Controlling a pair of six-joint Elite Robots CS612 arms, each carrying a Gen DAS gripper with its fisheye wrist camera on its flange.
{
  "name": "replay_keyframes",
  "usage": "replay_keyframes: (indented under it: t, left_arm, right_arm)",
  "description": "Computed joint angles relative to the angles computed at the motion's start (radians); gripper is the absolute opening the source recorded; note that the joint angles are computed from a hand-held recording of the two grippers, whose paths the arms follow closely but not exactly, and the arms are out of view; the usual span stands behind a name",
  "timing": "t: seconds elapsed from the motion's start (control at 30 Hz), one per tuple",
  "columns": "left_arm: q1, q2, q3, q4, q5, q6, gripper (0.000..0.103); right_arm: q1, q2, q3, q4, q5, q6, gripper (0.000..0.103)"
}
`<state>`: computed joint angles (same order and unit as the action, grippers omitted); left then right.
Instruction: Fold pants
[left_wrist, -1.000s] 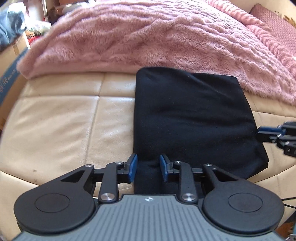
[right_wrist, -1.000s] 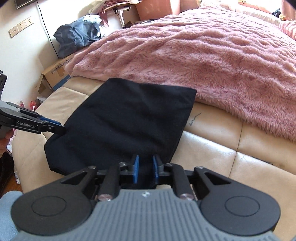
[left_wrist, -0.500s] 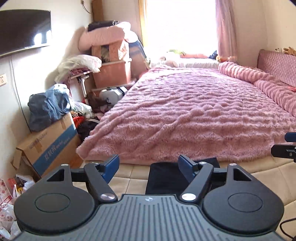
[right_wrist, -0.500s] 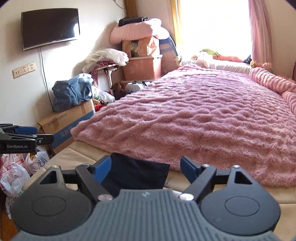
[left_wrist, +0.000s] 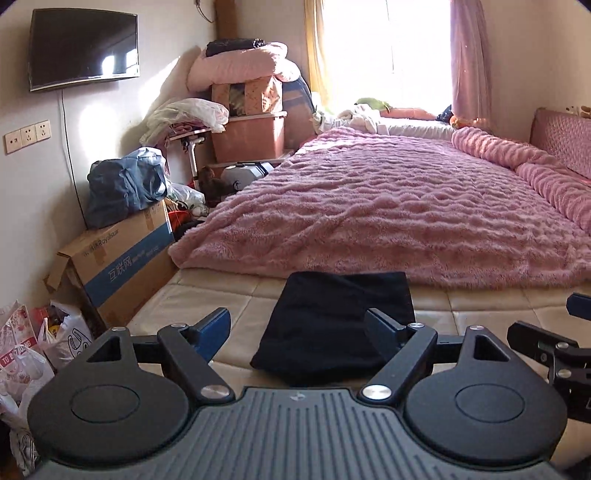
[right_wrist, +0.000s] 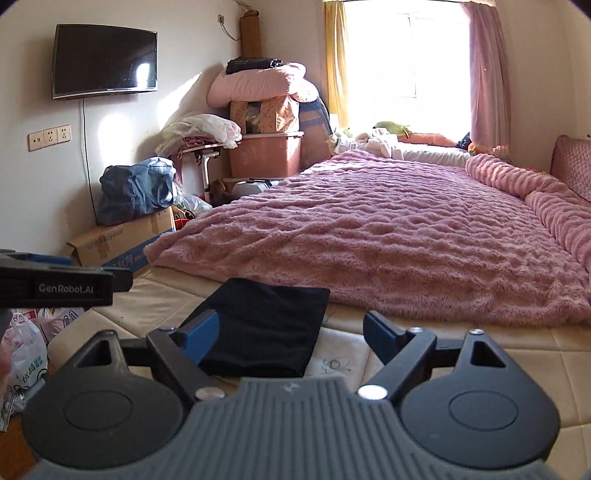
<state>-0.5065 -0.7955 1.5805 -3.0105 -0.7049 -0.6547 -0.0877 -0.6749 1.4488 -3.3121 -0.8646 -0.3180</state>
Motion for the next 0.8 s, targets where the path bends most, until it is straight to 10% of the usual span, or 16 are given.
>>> replay_keyframes:
  t: [0.37,0.8]
  left_arm:
    - [-0.014,-0.018,0.035,0.151,-0.066,-0.149,0.096]
    - [-0.019,-0.02,0.041,0.139,-0.093,-0.136,0.096]
  right_arm:
    - [0.02,0.001,0.048,0.084,-0.093,-0.083,0.081]
    - [0.02,-0.003,0.05,0.111,-0.085,-0.098,0.081]
